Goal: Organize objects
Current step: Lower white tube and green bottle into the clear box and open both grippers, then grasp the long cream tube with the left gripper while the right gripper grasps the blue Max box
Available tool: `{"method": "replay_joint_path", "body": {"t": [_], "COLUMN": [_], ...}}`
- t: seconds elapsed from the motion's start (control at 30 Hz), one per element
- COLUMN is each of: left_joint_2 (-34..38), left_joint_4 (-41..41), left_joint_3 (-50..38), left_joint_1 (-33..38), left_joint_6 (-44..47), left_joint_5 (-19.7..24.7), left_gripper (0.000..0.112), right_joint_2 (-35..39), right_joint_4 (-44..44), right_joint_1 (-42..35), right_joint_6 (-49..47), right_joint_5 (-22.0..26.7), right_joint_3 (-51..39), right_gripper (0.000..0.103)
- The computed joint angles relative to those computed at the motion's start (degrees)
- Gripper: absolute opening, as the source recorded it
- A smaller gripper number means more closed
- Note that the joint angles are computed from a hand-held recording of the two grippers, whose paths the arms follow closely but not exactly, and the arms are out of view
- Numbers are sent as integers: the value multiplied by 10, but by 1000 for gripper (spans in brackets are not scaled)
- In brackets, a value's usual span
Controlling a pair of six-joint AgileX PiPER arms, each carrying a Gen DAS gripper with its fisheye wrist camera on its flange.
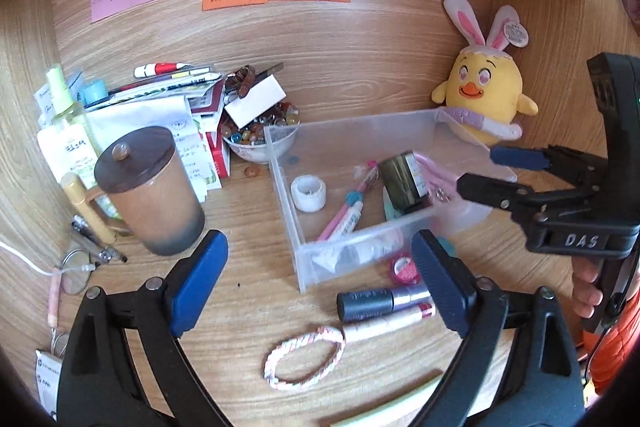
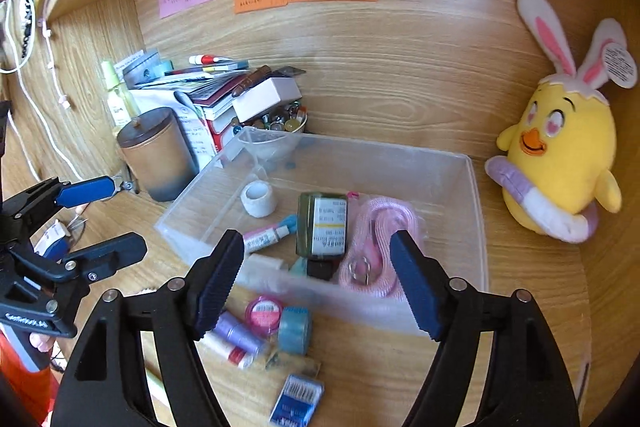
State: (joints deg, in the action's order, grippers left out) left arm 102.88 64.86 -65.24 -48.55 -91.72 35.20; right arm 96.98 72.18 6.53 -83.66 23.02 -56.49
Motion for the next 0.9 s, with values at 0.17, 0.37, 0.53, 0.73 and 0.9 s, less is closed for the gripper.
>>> {"method": "replay_joint_path", "body": {"t": [0.17,0.37,0.53,0.73,0.9], "left_joint_2": [-9,5,23,56,64], "left_joint_4": [-9,-6,-4,-24,-33], "left_joint_3": [34,69,86,84,88], "left_joint_1": [-41,-96,-109,-99,-84], "left_joint_6": [-7,-37,-52,-9,9], "left_joint_5": [21,28,-23,-71,-105], "left_gripper": [95,95,95,95,75], "right_joint_2": [-40,-49,-27,14,31], "right_joint_4": [76,128,142,120,43], "right_joint_1": [-13,-13,-15,-9,3], "right_joint_6": [-98,-177,-206,-183,-107], "right_joint_5": [-9,-34,-45,-45,-52], "right_joint_3": [68,132,157,155,138], "right_gripper": [79,81,81,80,62]}}
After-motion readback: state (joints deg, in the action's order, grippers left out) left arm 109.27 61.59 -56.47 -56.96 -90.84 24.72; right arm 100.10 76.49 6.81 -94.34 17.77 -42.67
